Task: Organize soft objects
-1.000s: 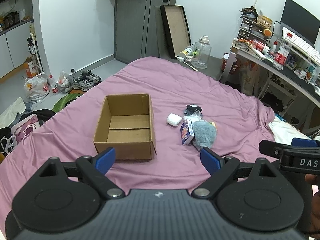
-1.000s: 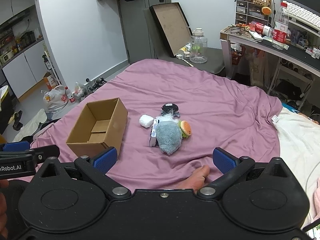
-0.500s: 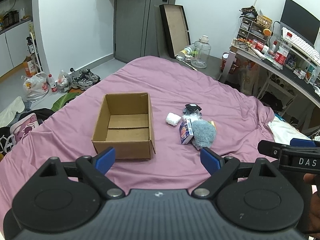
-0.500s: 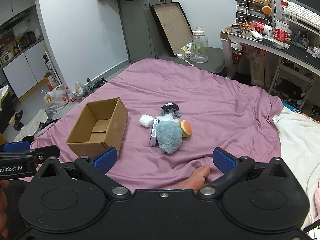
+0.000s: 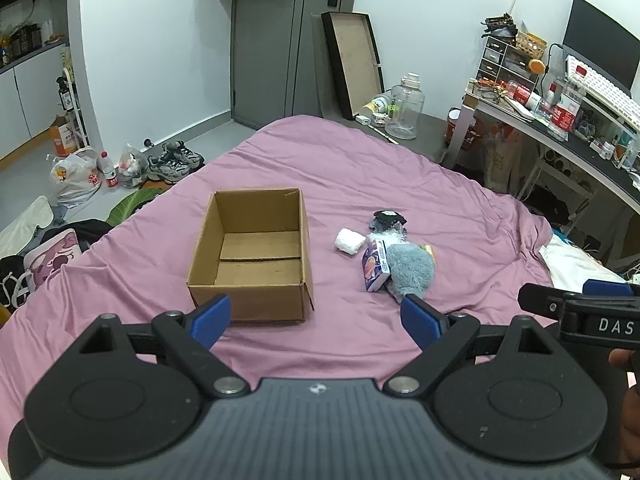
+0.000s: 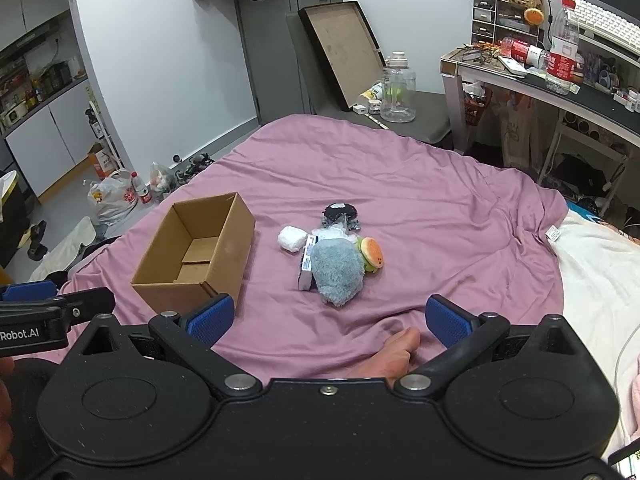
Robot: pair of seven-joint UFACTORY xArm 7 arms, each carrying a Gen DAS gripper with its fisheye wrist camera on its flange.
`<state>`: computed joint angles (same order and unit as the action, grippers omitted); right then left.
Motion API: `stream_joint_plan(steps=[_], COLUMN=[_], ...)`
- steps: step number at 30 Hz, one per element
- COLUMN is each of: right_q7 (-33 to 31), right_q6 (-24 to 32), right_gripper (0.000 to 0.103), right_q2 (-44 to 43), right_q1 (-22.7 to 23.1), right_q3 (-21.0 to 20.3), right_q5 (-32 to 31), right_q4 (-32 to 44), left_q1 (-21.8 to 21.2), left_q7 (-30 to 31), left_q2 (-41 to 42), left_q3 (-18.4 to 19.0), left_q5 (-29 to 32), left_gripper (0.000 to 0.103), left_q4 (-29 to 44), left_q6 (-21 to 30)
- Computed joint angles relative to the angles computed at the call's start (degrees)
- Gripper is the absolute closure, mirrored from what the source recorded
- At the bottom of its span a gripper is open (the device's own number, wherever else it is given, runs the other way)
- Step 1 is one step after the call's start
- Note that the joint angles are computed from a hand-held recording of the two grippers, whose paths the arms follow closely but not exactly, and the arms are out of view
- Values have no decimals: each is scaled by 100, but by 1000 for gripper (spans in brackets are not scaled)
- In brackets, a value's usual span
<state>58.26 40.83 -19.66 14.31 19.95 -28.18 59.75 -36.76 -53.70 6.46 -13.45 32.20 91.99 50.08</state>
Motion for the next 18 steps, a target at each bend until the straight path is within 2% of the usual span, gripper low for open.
stream_joint_plan(steps=[18], right_q7=[-160], right_q6=[-422], right_gripper=[0], right_q2=[99], right_q1=[-46], right_q3=[-143], right_q5=[87], right_q4=[-196], left_q1=[-20], left_q7=[40], left_q2=[154], left_q3=[75], left_q5=[-31], left_gripper=[12], left_q4=[130], left_q6=[21])
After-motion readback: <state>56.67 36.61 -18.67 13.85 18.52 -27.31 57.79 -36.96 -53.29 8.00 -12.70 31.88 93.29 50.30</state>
